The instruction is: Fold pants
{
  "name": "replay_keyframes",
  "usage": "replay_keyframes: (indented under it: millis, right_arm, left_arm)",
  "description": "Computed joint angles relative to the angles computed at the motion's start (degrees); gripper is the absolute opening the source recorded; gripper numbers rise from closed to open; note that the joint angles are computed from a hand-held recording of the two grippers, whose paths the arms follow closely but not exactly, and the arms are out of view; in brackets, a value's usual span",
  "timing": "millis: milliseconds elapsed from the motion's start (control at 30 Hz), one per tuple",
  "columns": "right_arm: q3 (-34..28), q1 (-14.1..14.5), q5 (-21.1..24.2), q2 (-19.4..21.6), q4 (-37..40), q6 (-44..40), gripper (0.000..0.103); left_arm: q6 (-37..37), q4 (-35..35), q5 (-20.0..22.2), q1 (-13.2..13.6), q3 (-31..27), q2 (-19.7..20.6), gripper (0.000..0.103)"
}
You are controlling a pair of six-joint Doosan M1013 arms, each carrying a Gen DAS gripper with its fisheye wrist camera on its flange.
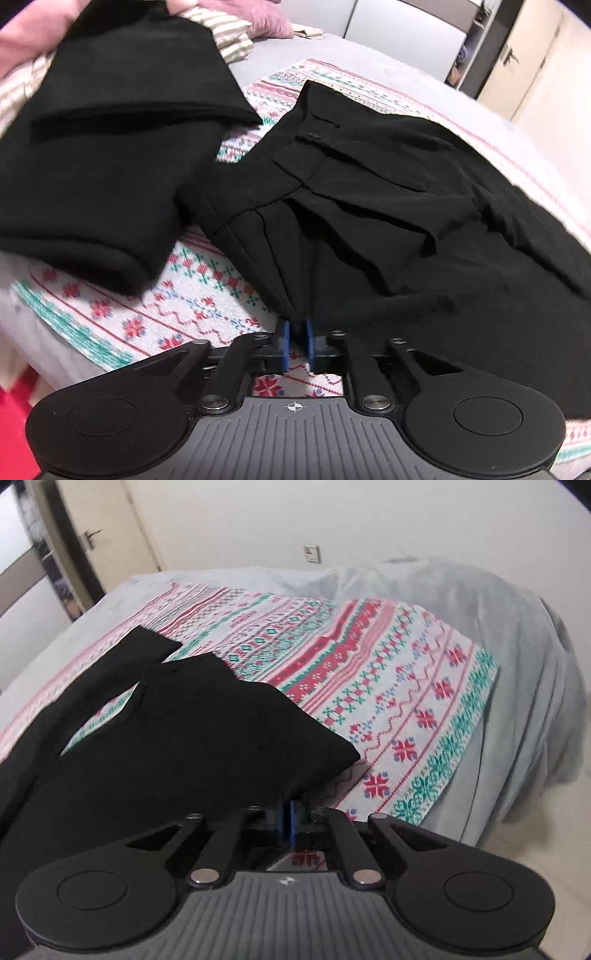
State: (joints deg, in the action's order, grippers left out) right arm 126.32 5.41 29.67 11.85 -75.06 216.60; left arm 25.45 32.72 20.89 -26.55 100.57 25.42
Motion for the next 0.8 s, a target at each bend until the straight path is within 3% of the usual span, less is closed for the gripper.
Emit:
replay_keyframes:
  millis: [67,133,200,333,400,533,600,700,733,767,800]
  right_arm:
    - [-0.9,0.7,4.3,-0.4,2.6,-3.4,0.052]
    - [-1.0,1.3,7.7,-1.0,-0.6,-2.5,0.063]
    - [-1.5,0.8,7.6,-1.4,-2.6,-3.8,0.064]
    - [-3.7,-2.2,4.2,0.2,-8.5,-4.2,0.064]
    - [-5.5,-4.1,1.8,1.9,-9.8,-5.3,0.064]
    - [-9.1,-7.3,-2.5,5.6,-9.4,-9.0,0.064]
    - [-10.8,-8.4,-4.2,7.2,-6.9,-11.8,0.063]
    - [-11.8,-9.8,-6.7,9.0,-9.4,-8.8,0.055]
    - [-11.6,-9.8,-6.5,9.1,-12.2,-6.3,0.045]
    - [-11.8,-9.9,-7.3,9.2,-12.9,-6.7,0.017]
    - [-12.1,-10.3,-9.5,9.2,-12.6,-8.6,0.008]
  left_arm:
    - [-3.8,6.0,4.1,-1.4,-0.6,-0.4,0.031]
    - [-8.7,13.1,5.9,-2.8,-0.5,-0.8,0.049]
    - [-12.5,19.6,7.0,-4.2,-1.0,-1.0,0.065]
    - [-12.2,22.5,3.0,-5.2,-2.6,-0.5,0.076]
    - [-8.7,20.0,-0.6,-5.4,-3.8,0.4,0.079]
    - [9.2,3.1,-6.0,-5.6,-6.9,3.0,0.083]
    - [19.7,-7.5,-6.8,-5.6,-8.8,4.6,0.083]
    - [27.7,-15.1,-7.0,-5.8,-10.5,6.5,0.083]
    - [29.5,-16.9,-6.6,-6.0,-11.2,7.1,0.083]
    - [32.0,-19.3,-6.0,-5.9,-12.0,7.7,0.084]
    - [34.0,-21.3,-5.2,-5.9,-12.7,8.3,0.084]
